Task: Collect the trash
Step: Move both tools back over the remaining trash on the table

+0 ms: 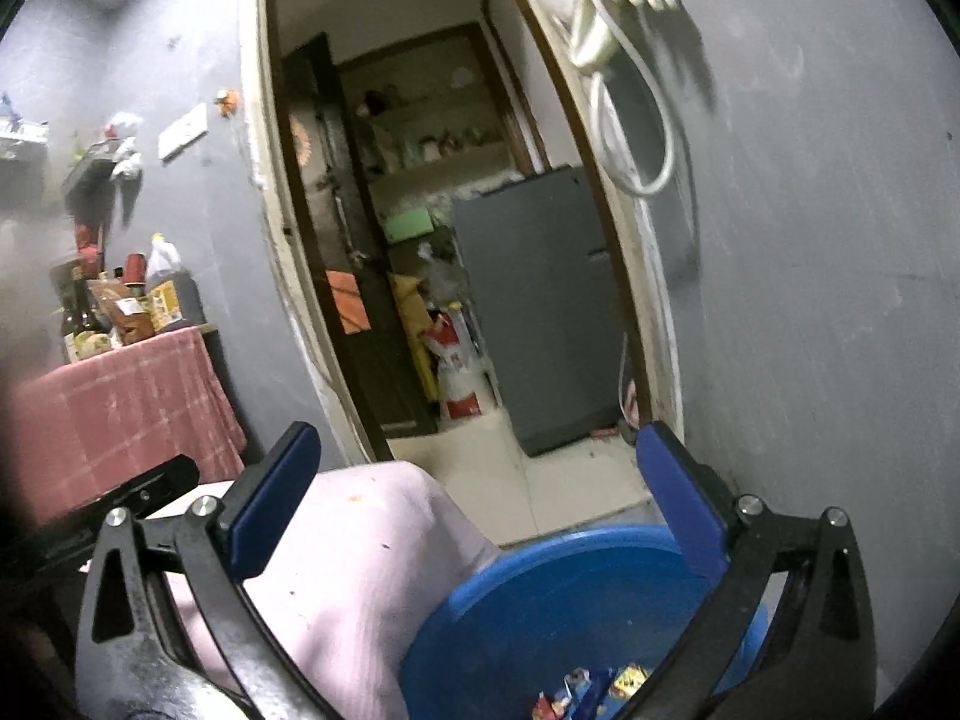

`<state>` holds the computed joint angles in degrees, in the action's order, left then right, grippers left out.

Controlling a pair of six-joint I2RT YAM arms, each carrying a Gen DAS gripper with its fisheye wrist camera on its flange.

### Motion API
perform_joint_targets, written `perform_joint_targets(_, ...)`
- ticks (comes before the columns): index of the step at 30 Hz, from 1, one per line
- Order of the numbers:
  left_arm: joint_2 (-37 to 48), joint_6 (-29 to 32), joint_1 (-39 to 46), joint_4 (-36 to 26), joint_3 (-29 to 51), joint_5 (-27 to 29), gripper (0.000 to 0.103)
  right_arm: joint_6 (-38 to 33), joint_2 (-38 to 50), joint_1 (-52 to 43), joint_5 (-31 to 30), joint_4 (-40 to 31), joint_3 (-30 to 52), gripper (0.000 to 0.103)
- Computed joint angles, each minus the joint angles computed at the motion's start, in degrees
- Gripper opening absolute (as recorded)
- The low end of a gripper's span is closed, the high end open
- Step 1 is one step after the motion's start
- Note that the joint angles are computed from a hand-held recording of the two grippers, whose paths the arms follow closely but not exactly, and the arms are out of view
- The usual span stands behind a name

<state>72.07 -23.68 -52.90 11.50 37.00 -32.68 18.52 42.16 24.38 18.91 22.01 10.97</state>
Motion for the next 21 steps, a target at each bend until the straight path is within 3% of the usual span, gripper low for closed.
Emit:
perform_joint_targets(6, -3.79, 1.71, 0.80, 2.11, -3.69, -2.64, 0.101, -2.99, 2.30, 7.80, 6.01, 5.73, 0.03, 0.103)
perform_joint_targets(15, -12.40, 4.97, 4.37, 1.31, -8.83, -4.59, 0.101, -7.62, 12.51, 16.69, 11.59, 15.27, 2.82, 0.103)
perform_joint_targets(21, -21.14, 8.19, 11.12, -2.09, -13.84, -0.99, 0.101, -8.40, 20.59, 20.04, 11.84, 17.13, 7.49, 0.103)
